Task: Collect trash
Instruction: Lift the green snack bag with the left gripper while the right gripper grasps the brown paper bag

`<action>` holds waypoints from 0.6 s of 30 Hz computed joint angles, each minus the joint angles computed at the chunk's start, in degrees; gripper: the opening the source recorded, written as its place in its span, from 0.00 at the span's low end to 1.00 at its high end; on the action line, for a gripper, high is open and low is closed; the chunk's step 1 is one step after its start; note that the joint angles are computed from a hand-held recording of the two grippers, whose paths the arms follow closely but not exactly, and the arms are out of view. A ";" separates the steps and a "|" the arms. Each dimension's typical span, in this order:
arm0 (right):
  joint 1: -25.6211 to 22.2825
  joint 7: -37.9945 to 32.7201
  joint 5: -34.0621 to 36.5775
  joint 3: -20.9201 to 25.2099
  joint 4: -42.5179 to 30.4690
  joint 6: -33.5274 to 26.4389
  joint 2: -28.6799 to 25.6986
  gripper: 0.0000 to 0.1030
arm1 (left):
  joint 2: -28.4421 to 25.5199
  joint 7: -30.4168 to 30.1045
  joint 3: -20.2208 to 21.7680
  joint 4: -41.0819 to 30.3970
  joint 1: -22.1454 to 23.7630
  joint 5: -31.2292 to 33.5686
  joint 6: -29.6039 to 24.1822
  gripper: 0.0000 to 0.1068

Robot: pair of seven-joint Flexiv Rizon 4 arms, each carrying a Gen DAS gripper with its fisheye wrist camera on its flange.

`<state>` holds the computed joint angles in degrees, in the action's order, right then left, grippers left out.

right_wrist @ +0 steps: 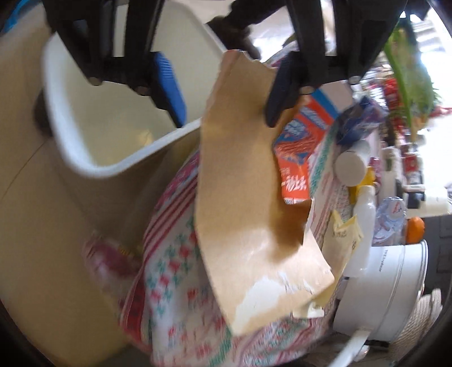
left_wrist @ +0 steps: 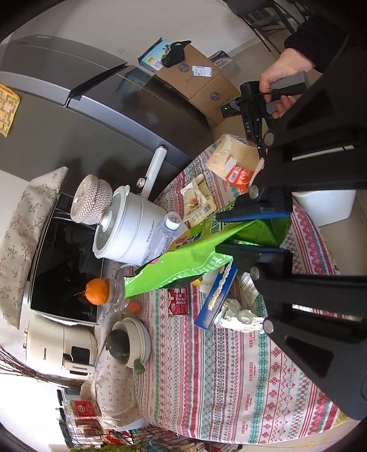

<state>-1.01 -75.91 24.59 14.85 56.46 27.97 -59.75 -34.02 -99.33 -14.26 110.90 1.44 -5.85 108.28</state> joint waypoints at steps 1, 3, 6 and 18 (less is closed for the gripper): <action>-0.58 -0.12 1.09 0.83 -0.66 -0.38 -0.54 0.30 | -0.10 0.22 0.57 -0.26 -0.69 -0.17 -0.27 0.15; -2.02 -1.63 4.11 2.74 -0.20 0.32 -0.49 0.18 | -0.22 0.67 1.20 -0.51 -1.60 -0.40 -0.82 0.15; -2.71 -4.98 6.54 3.64 1.29 3.24 1.18 0.08 | -0.33 1.42 1.96 -0.79 -2.76 -0.85 -1.57 0.15; 1.25 -17.21 3.16 2.21 10.45 16.15 10.62 0.03 | -0.63 4.40 2.82 -1.60 -5.31 -1.91 -2.94 0.15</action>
<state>0.23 -93.12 27.75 17.05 66.91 44.12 -49.14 -34.64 -94.93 -11.44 109.29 -3.87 -7.75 105.34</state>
